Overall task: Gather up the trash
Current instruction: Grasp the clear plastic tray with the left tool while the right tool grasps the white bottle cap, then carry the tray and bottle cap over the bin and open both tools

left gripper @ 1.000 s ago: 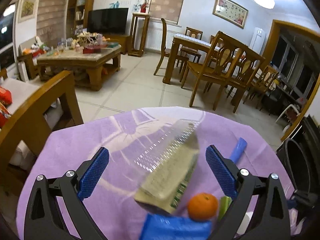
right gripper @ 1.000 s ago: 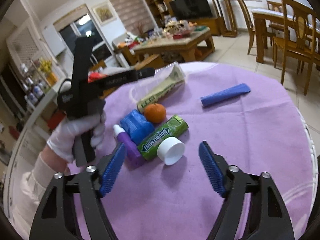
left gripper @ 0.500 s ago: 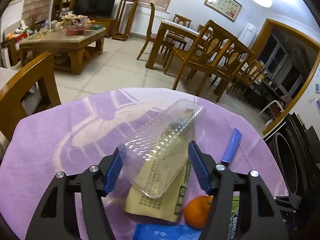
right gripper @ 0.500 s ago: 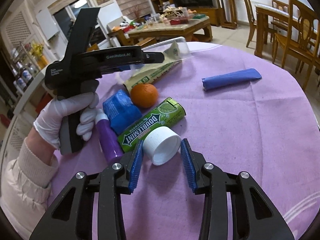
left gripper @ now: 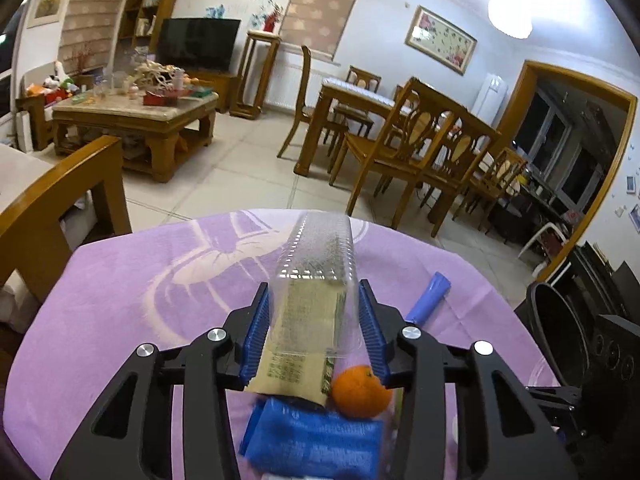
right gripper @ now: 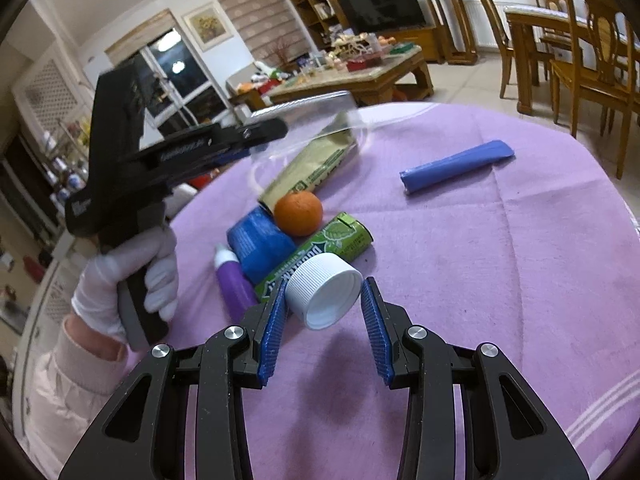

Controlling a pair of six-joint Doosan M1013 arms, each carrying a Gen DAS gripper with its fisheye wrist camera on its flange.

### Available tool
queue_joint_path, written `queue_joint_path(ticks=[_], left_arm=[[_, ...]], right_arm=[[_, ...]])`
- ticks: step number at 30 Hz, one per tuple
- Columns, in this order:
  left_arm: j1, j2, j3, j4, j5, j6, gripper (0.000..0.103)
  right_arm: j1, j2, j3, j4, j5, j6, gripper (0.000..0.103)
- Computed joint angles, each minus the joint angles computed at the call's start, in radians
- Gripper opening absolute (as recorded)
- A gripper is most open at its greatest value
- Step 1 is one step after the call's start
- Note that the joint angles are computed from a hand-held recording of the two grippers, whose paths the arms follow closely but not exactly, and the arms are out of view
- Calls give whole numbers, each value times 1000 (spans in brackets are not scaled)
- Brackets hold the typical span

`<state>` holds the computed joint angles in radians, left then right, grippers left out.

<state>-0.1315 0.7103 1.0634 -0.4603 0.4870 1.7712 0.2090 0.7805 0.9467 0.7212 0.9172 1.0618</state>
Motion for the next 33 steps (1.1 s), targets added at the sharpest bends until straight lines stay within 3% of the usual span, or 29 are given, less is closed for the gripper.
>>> queue_joint_path(ticks=[9, 15, 24, 33], left_arm=[[-17, -101, 152, -38, -172, 13, 42], [-39, -161, 230, -225, -254, 190, 42], [-89, -193, 268, -469, -260, 453, 42], [-153, -158, 219, -530, -198, 547, 42]], right_arm=[[-53, -90, 137, 176, -77, -129, 38], [-94, -152, 236, 287, -111, -216, 38], [-158, -229, 344, 414, -156, -317, 38], [-253, -295, 440, 534, -250, -393, 38]])
